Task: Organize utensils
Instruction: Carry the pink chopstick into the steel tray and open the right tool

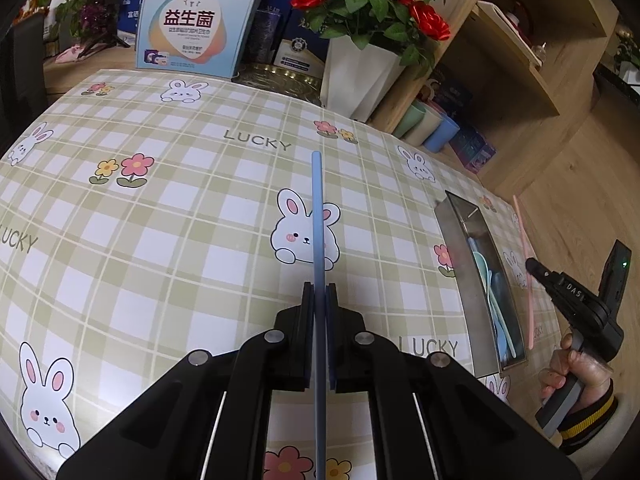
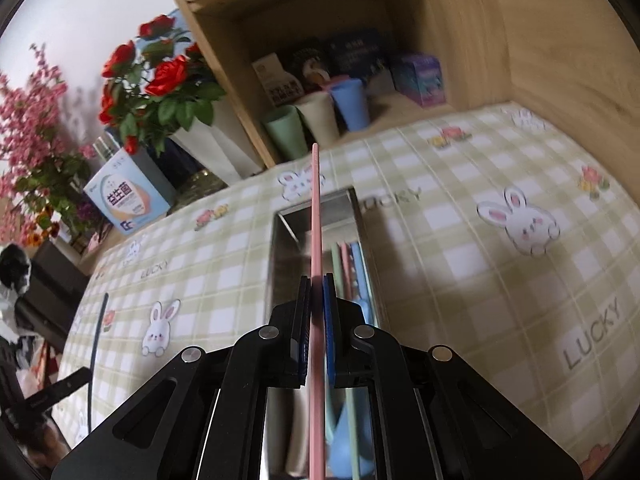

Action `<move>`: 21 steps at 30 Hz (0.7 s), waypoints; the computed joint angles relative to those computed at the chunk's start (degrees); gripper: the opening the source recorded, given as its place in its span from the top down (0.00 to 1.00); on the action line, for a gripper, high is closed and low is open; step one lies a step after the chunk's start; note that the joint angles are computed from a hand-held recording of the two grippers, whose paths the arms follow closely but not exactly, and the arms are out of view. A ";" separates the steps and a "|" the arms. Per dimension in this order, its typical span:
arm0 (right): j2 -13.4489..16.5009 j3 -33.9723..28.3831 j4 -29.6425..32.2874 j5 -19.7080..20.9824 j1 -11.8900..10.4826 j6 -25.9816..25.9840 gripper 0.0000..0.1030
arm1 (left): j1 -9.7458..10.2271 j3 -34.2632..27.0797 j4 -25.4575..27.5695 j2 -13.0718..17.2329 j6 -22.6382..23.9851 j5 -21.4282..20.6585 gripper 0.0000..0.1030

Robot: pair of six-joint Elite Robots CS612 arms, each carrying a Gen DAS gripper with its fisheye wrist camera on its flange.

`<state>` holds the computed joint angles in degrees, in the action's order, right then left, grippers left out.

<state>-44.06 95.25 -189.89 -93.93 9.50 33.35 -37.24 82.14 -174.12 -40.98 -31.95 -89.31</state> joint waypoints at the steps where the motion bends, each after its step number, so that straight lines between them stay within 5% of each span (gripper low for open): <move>1: 0.28 -0.15 0.32 0.13 0.13 0.43 0.94 | -0.02 -0.04 0.08 0.01 0.20 -0.04 0.95; 16: 1.20 -4.20 15.60 0.07 -0.24 -7.75 0.94 | -0.08 -0.36 1.49 0.05 0.55 0.15 0.95; 21: 1.23 -4.22 17.04 0.69 -0.29 -6.98 0.94 | -0.08 -0.66 1.97 0.07 0.54 -0.56 0.95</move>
